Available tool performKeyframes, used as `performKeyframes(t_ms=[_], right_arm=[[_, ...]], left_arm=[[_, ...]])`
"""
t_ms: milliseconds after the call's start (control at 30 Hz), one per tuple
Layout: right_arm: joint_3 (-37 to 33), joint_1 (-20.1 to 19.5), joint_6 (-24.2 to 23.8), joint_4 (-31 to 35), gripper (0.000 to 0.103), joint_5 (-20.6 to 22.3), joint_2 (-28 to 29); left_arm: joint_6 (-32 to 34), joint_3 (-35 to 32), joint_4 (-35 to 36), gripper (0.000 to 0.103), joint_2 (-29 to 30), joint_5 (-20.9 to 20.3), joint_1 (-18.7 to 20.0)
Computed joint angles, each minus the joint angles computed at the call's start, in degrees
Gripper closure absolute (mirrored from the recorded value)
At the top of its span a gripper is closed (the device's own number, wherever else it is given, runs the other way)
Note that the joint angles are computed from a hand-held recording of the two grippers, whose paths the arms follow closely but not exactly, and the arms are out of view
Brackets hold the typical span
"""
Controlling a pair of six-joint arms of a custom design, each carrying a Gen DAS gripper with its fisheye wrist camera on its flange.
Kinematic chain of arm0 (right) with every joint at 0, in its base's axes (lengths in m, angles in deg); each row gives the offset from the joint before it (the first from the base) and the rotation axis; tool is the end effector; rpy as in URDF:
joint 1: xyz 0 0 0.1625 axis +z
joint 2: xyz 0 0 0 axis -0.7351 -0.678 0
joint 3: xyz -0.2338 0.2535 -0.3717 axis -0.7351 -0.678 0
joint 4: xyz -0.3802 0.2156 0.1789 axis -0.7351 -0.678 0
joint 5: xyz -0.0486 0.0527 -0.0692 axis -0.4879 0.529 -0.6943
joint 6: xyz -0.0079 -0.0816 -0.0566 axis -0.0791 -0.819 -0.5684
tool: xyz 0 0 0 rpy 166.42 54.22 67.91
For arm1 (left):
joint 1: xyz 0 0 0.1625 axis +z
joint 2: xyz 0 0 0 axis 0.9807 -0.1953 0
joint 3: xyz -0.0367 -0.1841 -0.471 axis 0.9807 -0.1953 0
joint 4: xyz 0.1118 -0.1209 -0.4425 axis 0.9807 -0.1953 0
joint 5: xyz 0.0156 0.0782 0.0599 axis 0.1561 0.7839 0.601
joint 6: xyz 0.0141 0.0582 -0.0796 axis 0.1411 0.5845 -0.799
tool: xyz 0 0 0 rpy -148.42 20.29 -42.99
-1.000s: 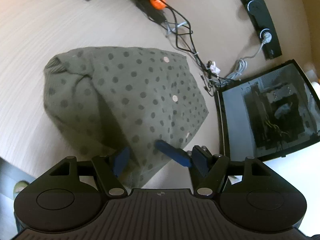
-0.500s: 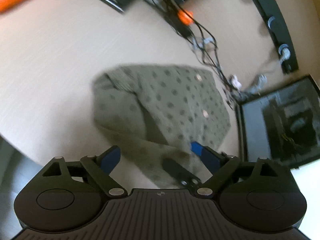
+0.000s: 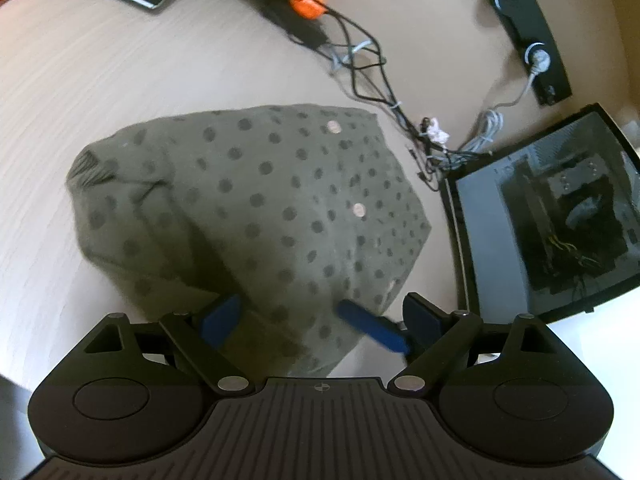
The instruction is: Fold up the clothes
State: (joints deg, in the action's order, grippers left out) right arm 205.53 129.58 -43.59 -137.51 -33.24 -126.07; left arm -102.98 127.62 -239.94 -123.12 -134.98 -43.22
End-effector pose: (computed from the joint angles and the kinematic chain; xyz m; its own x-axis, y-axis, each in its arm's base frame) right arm 0.0767 -0.4850 0.2115 -0.1038 -0.9639 0.2452 -0.9935 0.0889 -0.0710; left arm -0.2661 -0.4380 0.0916 -0.9490 -0.3145 0.0227 -0.2317 0.6466 -0.7268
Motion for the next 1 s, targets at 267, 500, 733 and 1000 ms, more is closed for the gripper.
performKeyframes(t_ms=[267, 500, 733, 1000], right_arm=[[2.2, 1.2, -0.6, -8.4, 0.022, -2.4, 2.0], [-2.8, 1.6, 14.8, 0.6, 0.029, -3.4, 1.7], [-5.2, 0.7, 21.5, 5.1, 0.03, -2.0, 2.6], [4.3, -1.1, 4.7, -15.7, 0.023, 1.4, 1.9]], left_arm=[[0.6, 1.3, -3.0, 0.011, -1.0, 0.8, -0.5], [-12.0, 8.4, 2.1, 0.01, -7.7, 5.0, -4.4], [-6.5, 6.2, -9.6, 0.009, -0.7, -5.2, 0.6], [6.1, -1.4, -8.6, 0.011, 1.0, -11.5, 5.8]])
